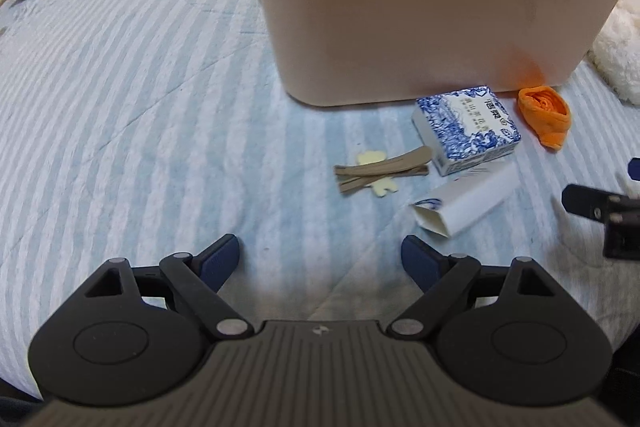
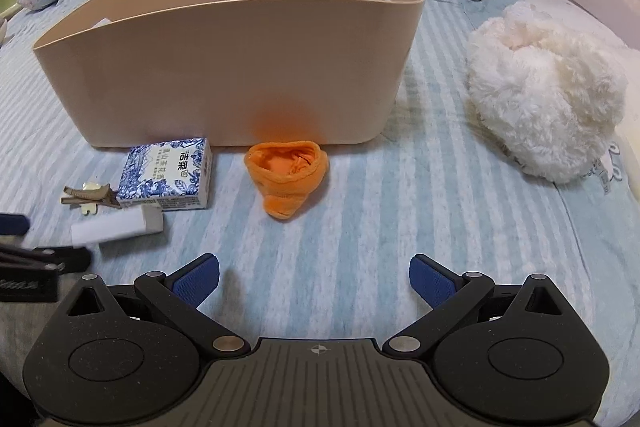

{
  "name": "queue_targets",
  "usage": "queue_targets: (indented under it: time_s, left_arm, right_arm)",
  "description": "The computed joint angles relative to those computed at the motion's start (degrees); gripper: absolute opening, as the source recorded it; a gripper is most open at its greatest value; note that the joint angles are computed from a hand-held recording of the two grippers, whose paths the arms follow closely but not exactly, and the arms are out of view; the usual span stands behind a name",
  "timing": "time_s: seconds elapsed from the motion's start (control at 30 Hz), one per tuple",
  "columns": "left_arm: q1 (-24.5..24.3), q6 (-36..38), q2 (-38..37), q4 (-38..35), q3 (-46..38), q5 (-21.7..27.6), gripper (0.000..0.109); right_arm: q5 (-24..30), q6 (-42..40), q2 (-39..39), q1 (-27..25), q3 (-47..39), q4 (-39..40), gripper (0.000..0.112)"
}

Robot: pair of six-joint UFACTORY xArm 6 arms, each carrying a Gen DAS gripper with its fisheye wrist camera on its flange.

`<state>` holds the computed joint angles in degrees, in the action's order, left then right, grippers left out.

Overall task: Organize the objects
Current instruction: 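Move the right gripper to the orange cloth item and close on it, then grasp the white card box upright with the left gripper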

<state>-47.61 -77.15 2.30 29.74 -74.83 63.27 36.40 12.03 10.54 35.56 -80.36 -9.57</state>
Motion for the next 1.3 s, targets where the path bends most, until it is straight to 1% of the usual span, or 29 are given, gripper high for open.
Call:
queue_targets:
  time_s: [0.1, 0.2, 0.27, 0.3, 0.33, 0.43, 0.53, 0.6, 0.63, 0.67, 0.7, 0.73, 0.77, 0.8, 0.87, 1.0, 1.1, 1.2, 1.3]
  left_arm:
    - [0.55, 0.76, -1.72, -0.34, 2.06, -1.66, 0.087]
    - [0.54, 0.69, -2.35, -0.22, 2.53, -1.34, 0.087]
    - [0.79, 0.87, -2.83, -0.37, 2.85, -1.41, 0.087]
    - [0.97, 1.26, -1.21, -0.60, 0.94, -1.29, 0.086]
    - [1.12, 1.58, -1.10, -0.77, 0.71, -1.28, 0.086]
    - [0.43, 3.09, 0.02, -0.08, -1.01, -0.30, 0.085]
    - [-0.14, 4.89, 1.45, 0.88, -2.85, -0.19, 0.085]
    - [-0.03, 5.12, 1.83, 0.68, -3.47, 0.25, 0.086]
    - [0.21, 4.97, 1.77, 0.37, -3.34, 0.14, 0.086]
    - [0.85, 4.79, 1.84, 0.06, -2.90, -0.68, 0.086]
    - [1.77, 4.48, 1.94, 0.02, -1.94, -2.12, 0.086]
    - [1.92, 3.99, 2.05, 0.03, -2.06, -2.25, 0.086]
    - [1.99, 3.61, 2.22, 0.12, -2.33, -2.32, 0.086]
    - [2.03, 3.20, 2.40, 0.20, -2.61, -2.41, 0.086]
    - [2.12, 2.59, 2.51, 0.27, -2.86, -3.21, 0.086]
    - [2.18, 2.09, 2.19, -0.07, -3.45, -5.06, 0.086]
    - [1.43, 1.39, 1.53, 1.28, -3.90, -5.44, 0.086]
    - [0.66, 2.05, 2.53, 2.25, -5.30, -6.27, 0.086]
    - [-0.61, 4.77, 3.25, 2.68, -6.21, -6.99, 0.086]
  right_arm:
    - [-0.45, 1.43, 1.13, -0.26, -0.87, -0.25, 0.103]
    - [-0.77, 2.99, 2.53, -0.23, -2.00, -1.92, 0.103]
    - [-0.99, 2.45, 3.63, -0.08, -2.97, -1.55, 0.103]
    - [-1.07, 1.84, 4.15, -0.03, -3.48, -1.00, 0.103]
    - [-1.12, 1.75, 4.73, 0.13, -4.05, -1.13, 0.103]
    - [-0.94, 2.44, 6.59, 0.75, -6.00, -3.52, 0.102]
    - [-0.89, 3.63, 8.12, 1.20, -7.82, -6.01, 0.098]
    - [-1.85, 4.91, 8.58, 1.24, -8.15, -8.27, 0.090]
    - [-2.25, 4.82, 8.93, 1.16, -8.52, -8.58, 0.081]
    - [-2.44, 4.71, 9.39, 1.08, -9.03, -8.65, 0.069]
    - [-2.40, 4.52, 9.78, 0.93, -9.45, -8.28, 0.061]
    - [-2.38, 4.03, 10.04, 0.73, -9.71, -7.26, 0.043]
    - [-2.19, 3.20, 10.12, 0.50, -9.84, -5.56, 0.022]
    - [-2.15, 2.51, 9.89, 0.27, -9.69, -4.13, 0.013]
    - [-3.17, 1.96, 8.83, 0.06, -8.37, -3.43, 0.009]
    - [-3.78, 1.00, 6.19, -0.16, -5.26, -2.54, 0.009]
    - [-3.72, 2.14, 3.61, -0.29, -2.50, -2.36, 0.009]
    - [-4.10, 2.49, 0.81, -0.68, 0.13, -1.64, 0.009]
    - [-5.05, 1.96, -2.45, -0.78, 2.97, -0.59, 0.009]
